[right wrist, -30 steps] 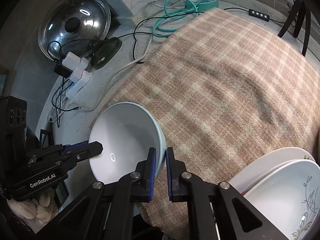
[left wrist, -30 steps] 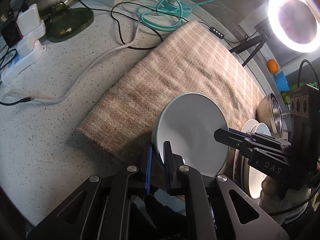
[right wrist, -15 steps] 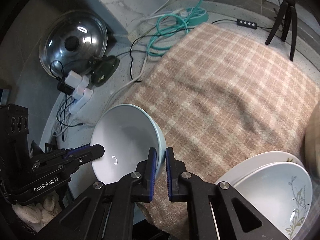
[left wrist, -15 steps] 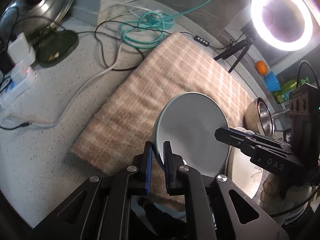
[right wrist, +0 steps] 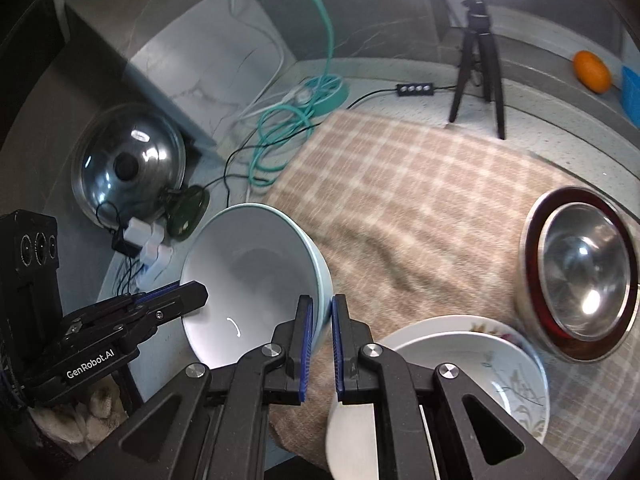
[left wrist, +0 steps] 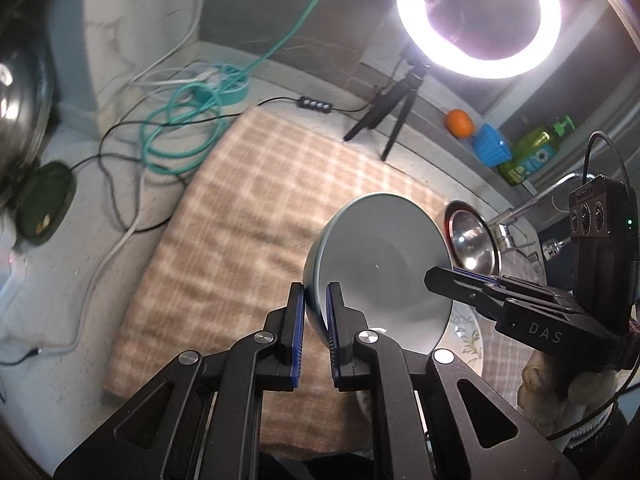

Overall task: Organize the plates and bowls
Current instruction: 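Lift the white bowl and carry it to the nested steel bowls, then lower the white bowl into the nested steel bowls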

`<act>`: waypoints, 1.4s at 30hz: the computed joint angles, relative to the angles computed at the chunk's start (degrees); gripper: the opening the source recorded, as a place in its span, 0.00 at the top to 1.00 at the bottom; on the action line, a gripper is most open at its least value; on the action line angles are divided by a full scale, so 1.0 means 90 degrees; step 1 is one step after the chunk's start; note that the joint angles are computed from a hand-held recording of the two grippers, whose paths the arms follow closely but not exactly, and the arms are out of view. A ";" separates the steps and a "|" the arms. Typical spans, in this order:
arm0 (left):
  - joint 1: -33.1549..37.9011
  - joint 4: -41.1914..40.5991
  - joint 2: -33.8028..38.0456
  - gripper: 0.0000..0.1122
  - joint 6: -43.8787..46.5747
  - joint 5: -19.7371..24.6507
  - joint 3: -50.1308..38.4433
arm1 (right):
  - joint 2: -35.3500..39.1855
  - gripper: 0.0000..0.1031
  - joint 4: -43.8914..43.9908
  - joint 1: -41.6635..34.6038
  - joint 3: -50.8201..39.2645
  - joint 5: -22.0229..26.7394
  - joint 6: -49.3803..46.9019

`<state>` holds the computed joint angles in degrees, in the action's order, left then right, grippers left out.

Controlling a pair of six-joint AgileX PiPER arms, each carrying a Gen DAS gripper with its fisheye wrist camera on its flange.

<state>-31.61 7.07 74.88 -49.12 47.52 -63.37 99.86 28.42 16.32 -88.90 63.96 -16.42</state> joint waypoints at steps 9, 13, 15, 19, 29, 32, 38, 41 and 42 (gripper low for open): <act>-0.0079 -0.0468 0.1184 0.92 0.0976 -0.0039 -0.1329 | -0.0136 0.92 -0.0009 -0.0873 -0.0067 0.0084 0.0007; -0.0187 -0.0569 0.1730 0.92 0.1295 0.0076 -0.2031 | -0.0142 0.92 -0.0024 -0.1273 -0.0103 0.0104 -0.0009; -0.0221 -0.0683 0.2032 0.92 0.1486 0.0143 -0.2416 | -0.0125 0.92 -0.0023 -0.1475 -0.0138 0.0118 -0.0023; -0.0288 -0.0853 0.2588 0.92 0.1794 0.0290 -0.3111 | -0.0069 0.92 -0.0051 -0.1832 -0.0221 0.0120 -0.0016; -0.0360 -0.1412 0.3966 0.92 0.2390 0.0931 -0.4941 | 0.0246 0.92 -0.0268 -0.2470 -0.0518 0.0170 -0.0047; -0.0377 -0.1507 0.4372 0.92 0.2458 0.1191 -0.5498 | 0.0376 0.92 -0.0281 -0.2615 -0.0563 0.0169 -0.0069; -0.0373 -0.1649 0.5019 0.92 0.2426 0.1623 -0.6427 | 0.0649 0.92 -0.0300 -0.2818 -0.0654 0.0143 -0.0143; -0.0389 -0.1608 0.5249 0.92 0.2376 0.1808 -0.6770 | 0.0772 0.92 -0.0328 -0.2846 -0.0717 0.0133 -0.0156; -0.0396 -0.1590 0.5318 0.92 0.2365 0.1864 -0.6864 | 0.0814 0.92 -0.0338 -0.2850 -0.0729 0.0122 -0.0162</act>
